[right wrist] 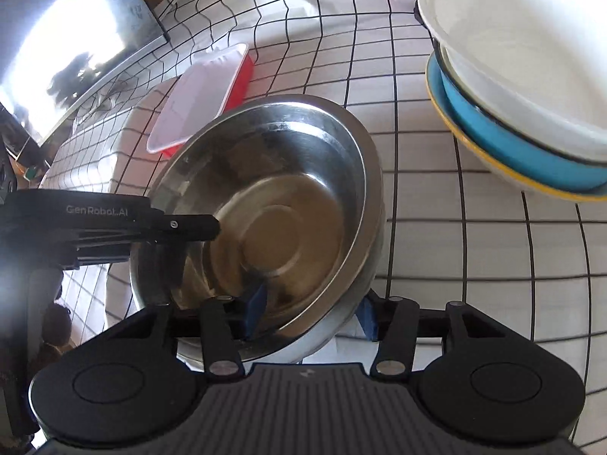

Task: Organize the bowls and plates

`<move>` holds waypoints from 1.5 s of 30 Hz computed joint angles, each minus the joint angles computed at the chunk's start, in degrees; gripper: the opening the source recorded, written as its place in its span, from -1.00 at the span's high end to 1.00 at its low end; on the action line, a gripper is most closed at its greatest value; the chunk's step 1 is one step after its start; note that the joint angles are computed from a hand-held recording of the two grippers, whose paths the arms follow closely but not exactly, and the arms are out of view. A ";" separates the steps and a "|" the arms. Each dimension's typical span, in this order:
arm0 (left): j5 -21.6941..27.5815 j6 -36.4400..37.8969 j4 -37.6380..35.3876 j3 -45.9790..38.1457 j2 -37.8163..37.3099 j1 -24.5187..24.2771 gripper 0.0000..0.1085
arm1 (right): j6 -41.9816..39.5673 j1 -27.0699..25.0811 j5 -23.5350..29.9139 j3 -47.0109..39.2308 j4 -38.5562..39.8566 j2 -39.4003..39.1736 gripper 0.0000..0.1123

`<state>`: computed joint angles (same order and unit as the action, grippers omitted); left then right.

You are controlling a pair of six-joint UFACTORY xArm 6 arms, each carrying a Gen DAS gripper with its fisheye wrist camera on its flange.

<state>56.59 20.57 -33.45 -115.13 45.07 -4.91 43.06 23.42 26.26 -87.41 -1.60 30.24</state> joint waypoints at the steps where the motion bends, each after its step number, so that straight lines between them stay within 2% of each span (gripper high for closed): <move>1: 0.37 0.31 -0.26 -1.54 0.90 -0.12 0.44 | 1.12 -0.33 0.72 -1.45 -1.29 0.86 0.12; 4: 3.12 -1.02 -1.14 -9.85 5.70 0.04 0.46 | 3.22 -1.32 2.21 -4.74 -3.87 2.98 0.14; 6: 7.01 -4.57 -0.57 -18.69 10.72 0.56 0.54 | 2.80 -1.92 3.14 -6.53 -3.03 4.07 0.18; 8: 8.85 -6.20 -0.65 -23.14 12.89 1.07 0.54 | 1.99 -2.22 4.01 -7.46 -2.01 4.45 0.18; 10: 6.61 -5.66 0.10 -19.56 10.16 1.19 0.53 | 1.14 -2.17 4.48 -7.27 -2.16 4.06 0.18; 14: -3.68 -3.58 2.02 -3.96 -0.19 1.25 0.52 | -0.74 -1.89 3.88 -5.52 -1.36 2.89 0.18; 17: -5.69 -4.14 2.84 -0.08 -2.51 1.48 0.50 | -0.71 -1.75 2.69 -4.59 -0.43 2.63 0.15; 18: -6.13 -3.72 2.45 1.03 -2.98 1.49 0.44 | -0.59 -1.69 2.42 -4.54 -0.36 2.72 0.15; 21: -10.10 -0.93 0.42 5.67 -5.27 1.20 0.41 | -1.01 -1.41 1.64 -3.77 1.16 2.67 0.14; 24: -12.18 -0.42 0.45 7.87 -6.41 0.85 0.36 | 1.54 -0.88 1.74 -3.85 -2.71 2.75 0.12; 27: -10.64 -0.33 -0.47 7.69 -6.51 1.08 0.37 | 1.70 -0.71 0.43 -2.64 -2.11 2.21 0.12; 30: -9.49 2.59 -4.64 9.04 -7.61 1.34 0.37 | 3.31 -0.44 0.32 -2.58 -4.34 2.24 0.12; 34: -14.38 1.10 4.75 10.75 -8.38 -0.78 0.35 | 4.36 -0.36 0.81 -3.26 -5.43 2.65 0.11; 35: -15.70 1.00 6.71 11.24 -8.46 -1.16 0.22 | 4.27 -0.38 0.67 -3.16 -5.34 2.64 0.11; 37: -16.01 1.01 7.84 11.32 -8.23 -1.27 0.15 | 4.04 -0.39 0.36 -2.81 -4.90 2.50 0.11; 45: -4.49 -2.68 4.93 2.95 -1.91 0.56 0.11 | 1.71 -0.32 -2.11 -0.72 -1.37 1.60 0.11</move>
